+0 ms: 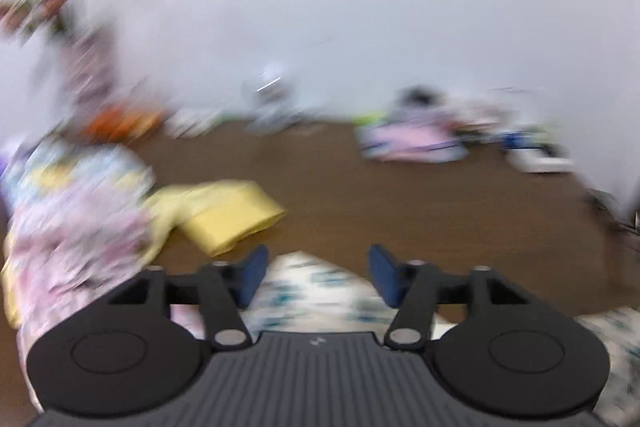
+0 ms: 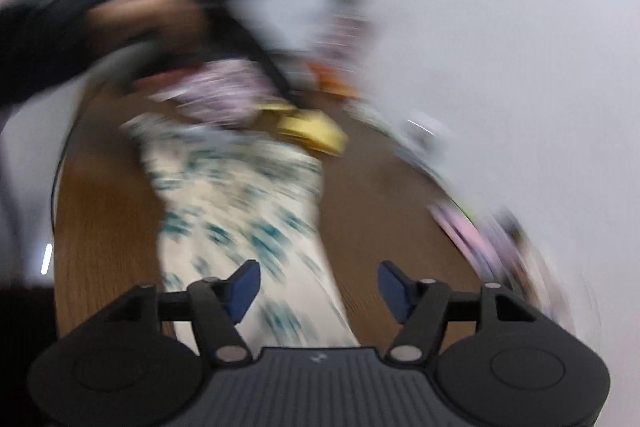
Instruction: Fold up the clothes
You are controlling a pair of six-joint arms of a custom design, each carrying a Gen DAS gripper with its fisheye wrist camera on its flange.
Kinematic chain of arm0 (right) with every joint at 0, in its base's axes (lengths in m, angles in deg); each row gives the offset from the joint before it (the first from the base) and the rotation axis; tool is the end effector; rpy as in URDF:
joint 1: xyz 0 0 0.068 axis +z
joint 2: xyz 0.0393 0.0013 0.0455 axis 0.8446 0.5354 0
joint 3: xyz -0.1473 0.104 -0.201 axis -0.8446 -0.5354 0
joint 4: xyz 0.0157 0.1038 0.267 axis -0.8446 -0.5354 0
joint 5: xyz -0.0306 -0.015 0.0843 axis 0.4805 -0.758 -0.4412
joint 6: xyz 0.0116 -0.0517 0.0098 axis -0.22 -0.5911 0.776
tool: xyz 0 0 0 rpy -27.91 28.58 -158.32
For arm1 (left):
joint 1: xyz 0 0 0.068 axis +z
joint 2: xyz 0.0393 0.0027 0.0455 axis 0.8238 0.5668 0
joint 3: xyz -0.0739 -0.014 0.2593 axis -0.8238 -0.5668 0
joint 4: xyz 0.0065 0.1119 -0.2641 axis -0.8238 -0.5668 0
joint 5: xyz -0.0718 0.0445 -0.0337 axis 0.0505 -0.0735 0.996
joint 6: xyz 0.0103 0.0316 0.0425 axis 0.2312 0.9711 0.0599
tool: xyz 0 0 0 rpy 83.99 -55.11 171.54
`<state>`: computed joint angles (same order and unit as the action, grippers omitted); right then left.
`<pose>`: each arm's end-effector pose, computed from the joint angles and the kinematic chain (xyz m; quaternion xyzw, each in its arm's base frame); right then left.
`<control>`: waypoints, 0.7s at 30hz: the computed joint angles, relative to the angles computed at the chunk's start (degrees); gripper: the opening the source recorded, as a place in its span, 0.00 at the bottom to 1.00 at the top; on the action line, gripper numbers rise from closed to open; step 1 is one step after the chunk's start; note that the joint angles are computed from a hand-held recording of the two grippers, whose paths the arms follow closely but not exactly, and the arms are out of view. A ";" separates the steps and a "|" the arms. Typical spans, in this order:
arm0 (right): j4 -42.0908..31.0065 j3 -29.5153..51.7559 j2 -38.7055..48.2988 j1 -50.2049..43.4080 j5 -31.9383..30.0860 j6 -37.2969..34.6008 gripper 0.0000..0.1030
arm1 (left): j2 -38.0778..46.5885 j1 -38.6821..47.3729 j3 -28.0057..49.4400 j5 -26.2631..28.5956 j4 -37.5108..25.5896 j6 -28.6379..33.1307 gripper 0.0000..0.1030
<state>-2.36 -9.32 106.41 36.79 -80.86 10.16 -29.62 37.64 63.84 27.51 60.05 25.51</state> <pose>0.2020 -0.0473 0.2074 -0.5154 0.7010 0.0626 0.4889 0.2189 -0.0575 0.1951 -0.0499 0.8621 0.0205 0.5038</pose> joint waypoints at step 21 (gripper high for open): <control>31.38 -12.51 9.09 -30.99 6.15 51.56 0.54 | 32.24 -32.85 12.96 -9.68 5.59 -4.49 0.65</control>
